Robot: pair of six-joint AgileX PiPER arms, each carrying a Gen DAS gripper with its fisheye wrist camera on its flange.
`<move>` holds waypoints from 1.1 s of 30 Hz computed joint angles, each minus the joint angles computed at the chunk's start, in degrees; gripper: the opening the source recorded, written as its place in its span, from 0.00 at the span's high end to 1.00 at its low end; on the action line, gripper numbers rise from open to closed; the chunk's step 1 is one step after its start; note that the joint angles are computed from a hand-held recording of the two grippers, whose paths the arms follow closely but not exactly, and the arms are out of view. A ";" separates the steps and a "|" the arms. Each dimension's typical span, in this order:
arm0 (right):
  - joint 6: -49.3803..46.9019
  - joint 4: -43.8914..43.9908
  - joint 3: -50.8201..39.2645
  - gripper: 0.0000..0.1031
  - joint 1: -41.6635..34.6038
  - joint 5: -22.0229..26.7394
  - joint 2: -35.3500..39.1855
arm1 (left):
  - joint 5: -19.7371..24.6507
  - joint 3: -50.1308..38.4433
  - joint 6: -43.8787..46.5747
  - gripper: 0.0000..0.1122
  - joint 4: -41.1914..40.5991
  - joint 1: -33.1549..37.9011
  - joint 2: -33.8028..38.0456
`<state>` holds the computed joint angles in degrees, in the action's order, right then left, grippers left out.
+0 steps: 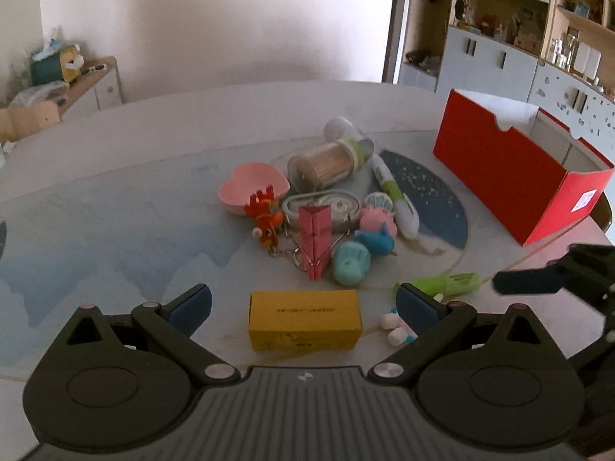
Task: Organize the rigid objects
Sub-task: 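Grasp the yellow box with the left tool while the right tool grasps the bunny figurine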
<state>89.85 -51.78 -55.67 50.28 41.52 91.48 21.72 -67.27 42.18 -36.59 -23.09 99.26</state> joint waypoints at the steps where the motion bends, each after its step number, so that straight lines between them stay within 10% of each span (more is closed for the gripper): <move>1: -0.52 0.40 -0.38 0.19 -0.41 -0.40 0.71 | 0.21 -0.37 0.16 0.08 -0.04 0.09 0.63; 18: -4.80 4.39 -5.03 0.42 -4.96 -1.65 6.53 | 3.73 -6.00 -2.90 0.18 3.04 1.15 6.56; 33: -6.41 5.56 -4.70 0.44 -3.96 -0.58 4.75 | 6.04 -6.21 -8.22 0.35 3.57 2.43 6.31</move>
